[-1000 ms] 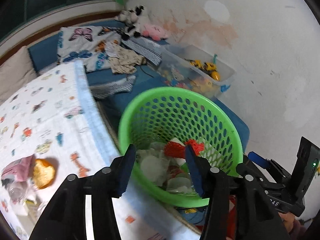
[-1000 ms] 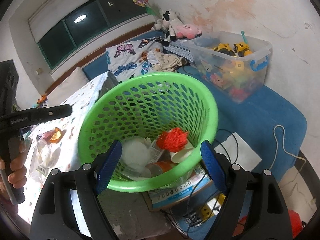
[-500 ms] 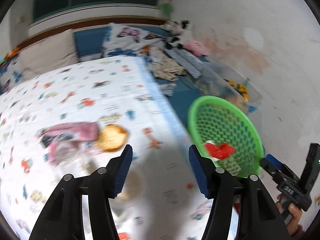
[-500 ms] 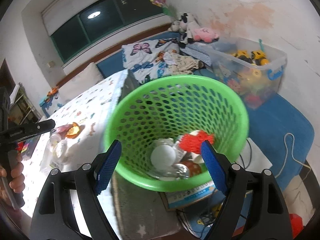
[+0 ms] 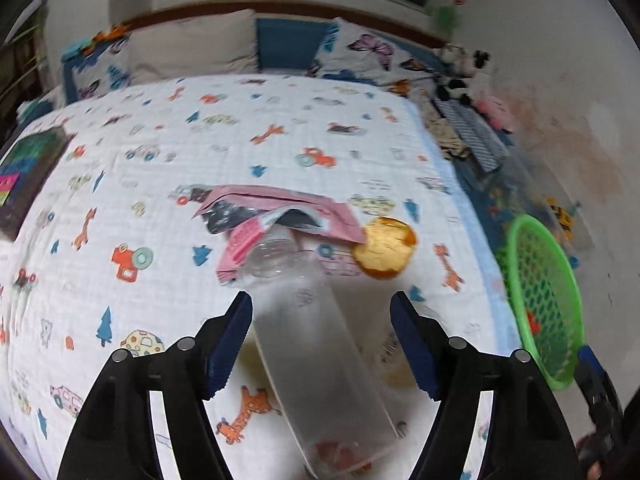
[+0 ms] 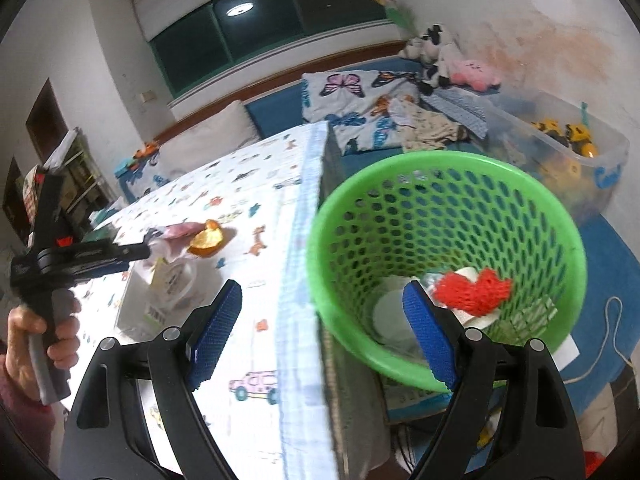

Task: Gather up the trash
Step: 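Grasp the clear plastic bottle with the left tool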

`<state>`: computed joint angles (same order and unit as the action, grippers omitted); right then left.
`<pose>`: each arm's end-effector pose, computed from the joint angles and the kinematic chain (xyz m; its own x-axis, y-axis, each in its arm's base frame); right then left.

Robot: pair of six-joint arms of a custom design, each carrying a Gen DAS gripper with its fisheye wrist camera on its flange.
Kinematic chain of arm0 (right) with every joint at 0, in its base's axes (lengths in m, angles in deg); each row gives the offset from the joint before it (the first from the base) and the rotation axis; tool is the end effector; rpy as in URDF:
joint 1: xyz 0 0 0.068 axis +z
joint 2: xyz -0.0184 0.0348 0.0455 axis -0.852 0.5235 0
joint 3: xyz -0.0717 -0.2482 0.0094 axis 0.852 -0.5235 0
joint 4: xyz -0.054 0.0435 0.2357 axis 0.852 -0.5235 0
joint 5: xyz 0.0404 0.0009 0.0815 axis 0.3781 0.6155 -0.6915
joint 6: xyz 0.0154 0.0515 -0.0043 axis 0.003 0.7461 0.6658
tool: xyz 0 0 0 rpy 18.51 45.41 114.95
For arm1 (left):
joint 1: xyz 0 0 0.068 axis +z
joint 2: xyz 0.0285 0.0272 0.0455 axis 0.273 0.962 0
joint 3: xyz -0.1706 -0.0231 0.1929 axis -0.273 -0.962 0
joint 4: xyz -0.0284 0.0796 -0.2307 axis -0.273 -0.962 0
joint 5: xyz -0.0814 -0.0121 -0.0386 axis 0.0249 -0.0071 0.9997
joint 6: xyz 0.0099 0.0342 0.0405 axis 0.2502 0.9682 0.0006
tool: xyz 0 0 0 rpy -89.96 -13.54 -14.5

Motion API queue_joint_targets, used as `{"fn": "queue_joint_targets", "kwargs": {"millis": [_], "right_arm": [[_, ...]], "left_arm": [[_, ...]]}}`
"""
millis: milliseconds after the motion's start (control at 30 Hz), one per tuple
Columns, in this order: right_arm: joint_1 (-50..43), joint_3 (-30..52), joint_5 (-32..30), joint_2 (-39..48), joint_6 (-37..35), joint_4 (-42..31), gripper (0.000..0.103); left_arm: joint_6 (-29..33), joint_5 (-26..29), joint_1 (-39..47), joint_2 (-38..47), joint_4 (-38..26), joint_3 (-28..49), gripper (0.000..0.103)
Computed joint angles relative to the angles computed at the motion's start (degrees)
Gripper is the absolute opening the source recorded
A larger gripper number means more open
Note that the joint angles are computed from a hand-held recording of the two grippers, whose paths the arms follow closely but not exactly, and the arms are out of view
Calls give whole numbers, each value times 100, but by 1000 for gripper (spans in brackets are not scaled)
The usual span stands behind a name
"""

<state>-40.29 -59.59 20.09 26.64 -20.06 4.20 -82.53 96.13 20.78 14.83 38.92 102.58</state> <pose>0.1196 0.0409 0.1762 -0.6397 0.1393 -0.7559 -0.1438 0.9444 0.2957 0.2080 0.0134 0.1930 -0.8058 -0.2004 -0.5572 -0.1175 0.9764 -0.1814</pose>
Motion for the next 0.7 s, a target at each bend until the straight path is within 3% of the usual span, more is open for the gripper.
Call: {"fn": "queue_joint_targets", "kwargs": {"millis": [300, 533, 700], "right_arm": [[659, -34, 306, 581, 171, 510, 83], [840, 22, 344, 920, 178, 728, 83], [1074, 87, 447, 1129, 199, 848, 83]], "left_arm": [[-390, -430, -37, 958, 118, 362, 73], [-439, -437, -48, 1437, 150, 545, 73], [-294, -176, 143, 1560, 197, 527, 62]]}}
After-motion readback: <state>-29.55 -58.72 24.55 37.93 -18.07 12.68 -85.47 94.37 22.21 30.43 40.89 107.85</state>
